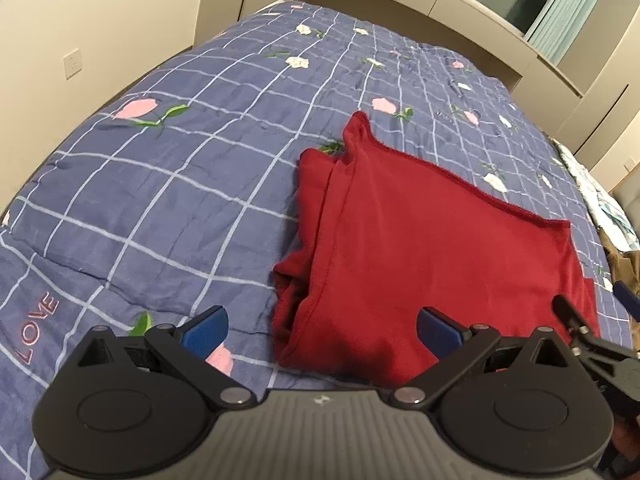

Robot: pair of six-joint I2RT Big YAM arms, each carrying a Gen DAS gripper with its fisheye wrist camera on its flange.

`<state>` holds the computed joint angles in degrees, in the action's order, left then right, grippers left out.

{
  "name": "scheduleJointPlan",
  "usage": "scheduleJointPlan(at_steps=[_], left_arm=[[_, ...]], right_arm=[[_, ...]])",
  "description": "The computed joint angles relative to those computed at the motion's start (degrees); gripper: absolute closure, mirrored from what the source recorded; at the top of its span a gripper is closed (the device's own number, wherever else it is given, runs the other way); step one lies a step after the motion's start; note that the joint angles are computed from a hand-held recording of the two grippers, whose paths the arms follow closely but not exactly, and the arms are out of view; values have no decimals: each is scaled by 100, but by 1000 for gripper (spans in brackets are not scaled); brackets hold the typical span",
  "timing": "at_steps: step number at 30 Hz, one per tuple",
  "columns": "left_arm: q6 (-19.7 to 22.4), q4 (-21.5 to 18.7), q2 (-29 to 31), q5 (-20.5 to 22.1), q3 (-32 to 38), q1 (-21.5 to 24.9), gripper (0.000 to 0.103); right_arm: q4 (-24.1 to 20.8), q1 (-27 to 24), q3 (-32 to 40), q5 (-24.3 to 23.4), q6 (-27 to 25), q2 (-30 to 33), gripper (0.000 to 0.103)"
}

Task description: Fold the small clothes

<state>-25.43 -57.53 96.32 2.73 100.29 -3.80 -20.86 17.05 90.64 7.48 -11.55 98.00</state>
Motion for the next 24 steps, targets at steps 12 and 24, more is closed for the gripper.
scheduleJointPlan(at_steps=[12,24], left_arm=[[37,-307,159,-136,-46,44,1],[138,-318,173,-254,-53,-4,1]], right_arm=[[-383,-167,-169,557,158,157,1],[-877,-241,-35,345,722,100,1]])
